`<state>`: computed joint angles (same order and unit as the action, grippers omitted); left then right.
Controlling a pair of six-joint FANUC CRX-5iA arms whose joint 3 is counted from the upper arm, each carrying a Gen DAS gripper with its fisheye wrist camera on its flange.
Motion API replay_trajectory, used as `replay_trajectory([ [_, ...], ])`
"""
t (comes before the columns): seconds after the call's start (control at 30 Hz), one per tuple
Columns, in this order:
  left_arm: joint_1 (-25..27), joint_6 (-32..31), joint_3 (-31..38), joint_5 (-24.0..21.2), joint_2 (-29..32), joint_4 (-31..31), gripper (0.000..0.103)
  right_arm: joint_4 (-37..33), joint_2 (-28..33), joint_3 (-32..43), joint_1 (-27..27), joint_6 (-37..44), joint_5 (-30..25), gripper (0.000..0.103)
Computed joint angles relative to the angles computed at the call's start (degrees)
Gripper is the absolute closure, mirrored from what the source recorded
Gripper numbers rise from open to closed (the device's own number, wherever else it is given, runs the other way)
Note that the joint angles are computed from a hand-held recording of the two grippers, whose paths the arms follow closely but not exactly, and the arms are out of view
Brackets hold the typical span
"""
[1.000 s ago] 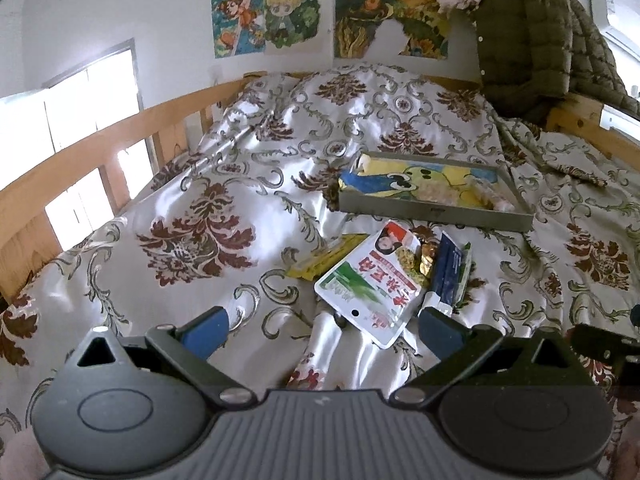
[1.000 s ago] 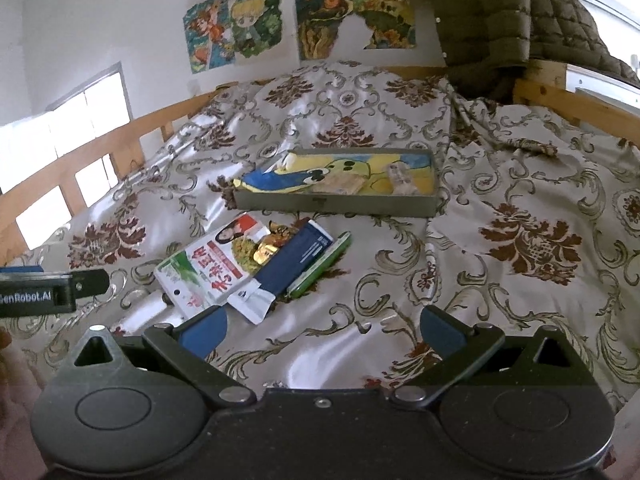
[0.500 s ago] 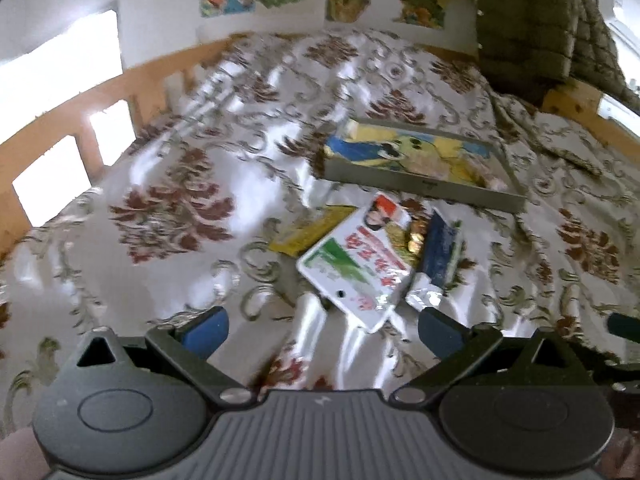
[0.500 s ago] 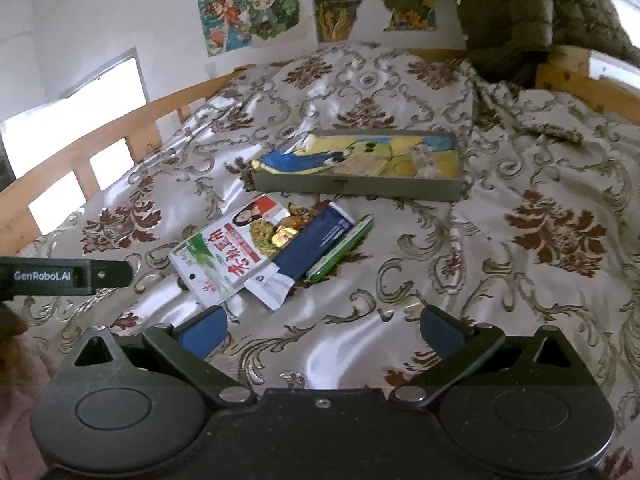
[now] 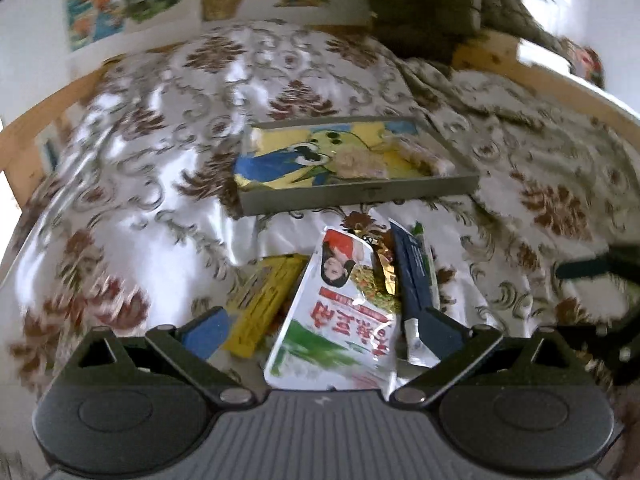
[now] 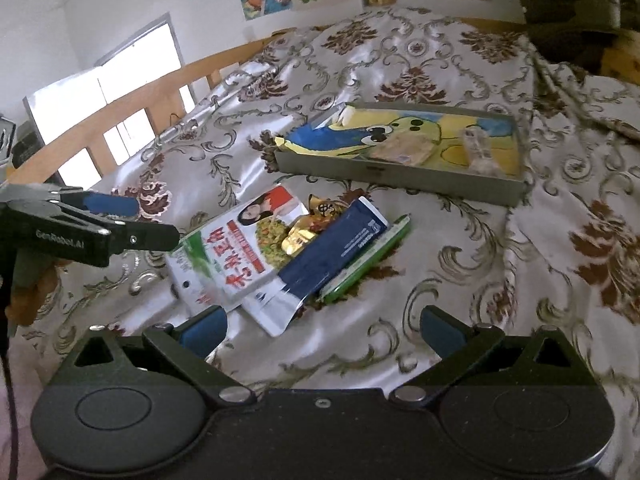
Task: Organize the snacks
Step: 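Move the left tool to the white red-text packet while the right tool approaches the blue milk stick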
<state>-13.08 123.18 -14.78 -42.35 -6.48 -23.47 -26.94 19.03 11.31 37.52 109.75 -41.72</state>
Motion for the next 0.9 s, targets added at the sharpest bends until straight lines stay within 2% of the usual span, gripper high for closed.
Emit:
replay_trajectory([
  [0.2,7.2,-20.3,-4.7,7.9,1.6,14.0,0.000,-3.0,6.4,7.6,-1.0,-0.1,-4.9,0.001],
  [0.33,10.8,-30.0,-9.1,13.0,1.0,23.7,0.000,-3.5,9.7,11.2,-0.7,-3.1,-6.4,0.002],
  [0.43,13.3,-41.3,-14.2,17.9,-0.3,35.4,0.001,-5.1,12.3,14.5,-1.0,-4.4,-8.3,0.011],
  [0.5,14.3,-50.1,-17.0,19.6,-0.7,43.9,0.002,-7.2,13.9,16.7,-1.5,-4.4,-9.5,0.013],
  [0.7,15.4,-61.8,-18.0,18.1,0.6,53.1,0.012,-9.8,16.7,20.6,-1.9,-5.3,-12.7,0.018],
  [0.9,16.5,-62.1,-15.5,13.7,3.0,52.6,0.023,-9.6,17.8,21.7,-1.4,-6.0,-13.1,0.020],
])
